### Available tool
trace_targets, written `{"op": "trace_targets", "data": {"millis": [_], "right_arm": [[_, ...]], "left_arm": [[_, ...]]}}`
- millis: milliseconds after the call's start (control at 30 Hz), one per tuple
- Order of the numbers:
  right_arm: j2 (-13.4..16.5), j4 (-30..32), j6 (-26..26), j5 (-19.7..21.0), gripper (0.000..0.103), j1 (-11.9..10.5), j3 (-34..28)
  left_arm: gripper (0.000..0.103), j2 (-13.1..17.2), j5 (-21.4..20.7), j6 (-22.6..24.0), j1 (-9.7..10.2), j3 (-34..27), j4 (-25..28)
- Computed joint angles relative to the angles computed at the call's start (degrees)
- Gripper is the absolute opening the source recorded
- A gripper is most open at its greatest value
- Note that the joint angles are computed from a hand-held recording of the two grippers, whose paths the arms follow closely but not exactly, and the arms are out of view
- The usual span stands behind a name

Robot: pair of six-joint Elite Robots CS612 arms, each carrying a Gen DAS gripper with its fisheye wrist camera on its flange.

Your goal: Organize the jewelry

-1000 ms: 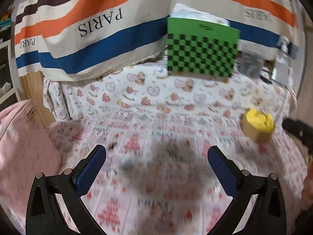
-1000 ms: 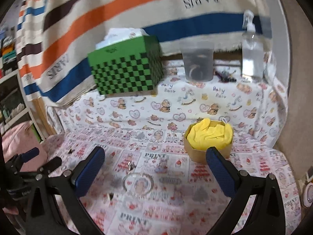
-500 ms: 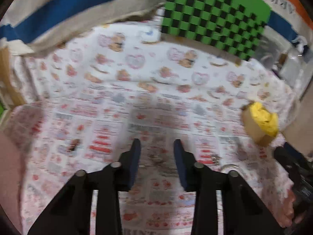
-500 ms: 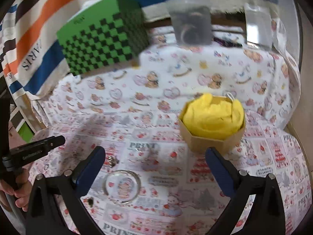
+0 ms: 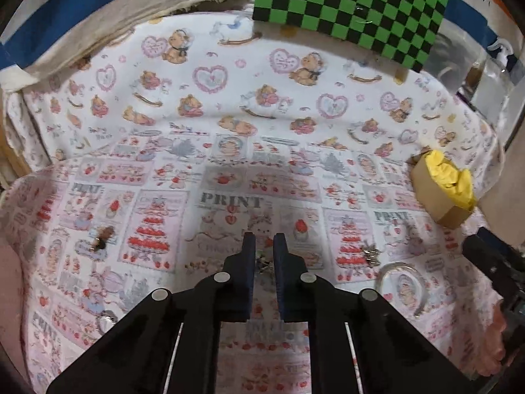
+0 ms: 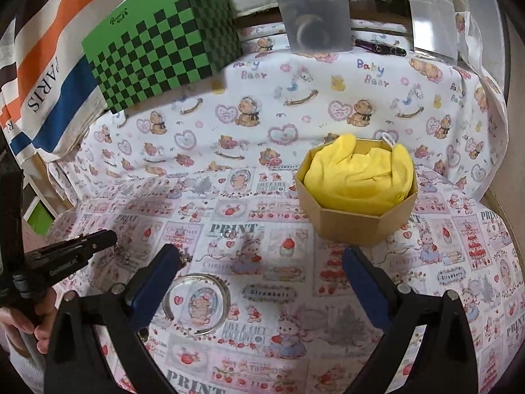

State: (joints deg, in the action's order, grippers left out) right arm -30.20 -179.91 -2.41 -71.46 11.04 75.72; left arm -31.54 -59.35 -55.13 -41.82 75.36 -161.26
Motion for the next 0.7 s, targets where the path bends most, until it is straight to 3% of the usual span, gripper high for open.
{"op": "trace_targets", "data": {"millis": [300,367,533,700], "right_arm": [[-0.06,0.41,-0.29,-0.48,0.099,0.09,-0.03],[-0.09,0.69,-0.41,-0.31,0.095,0.05,-0.06],[-0.11,1.89,-0.89,0.6,0.088,-0.04,-0.19],[-0.02,1.86,-0.89,0.29,0.088,0.04,-0.27]], "left_arm": [[0.01,0.74,0.85,0.95,0.11,-1.72,4.82],[0.006,0.65,0.98,0.6,0.15,-1.42,4.29],[0.006,-0.1,-1.22,0.36,0.44,0.89,-2.86],[0.006,-0.47,3.11,3.44,-0.53,2.19,-7.88]]}}
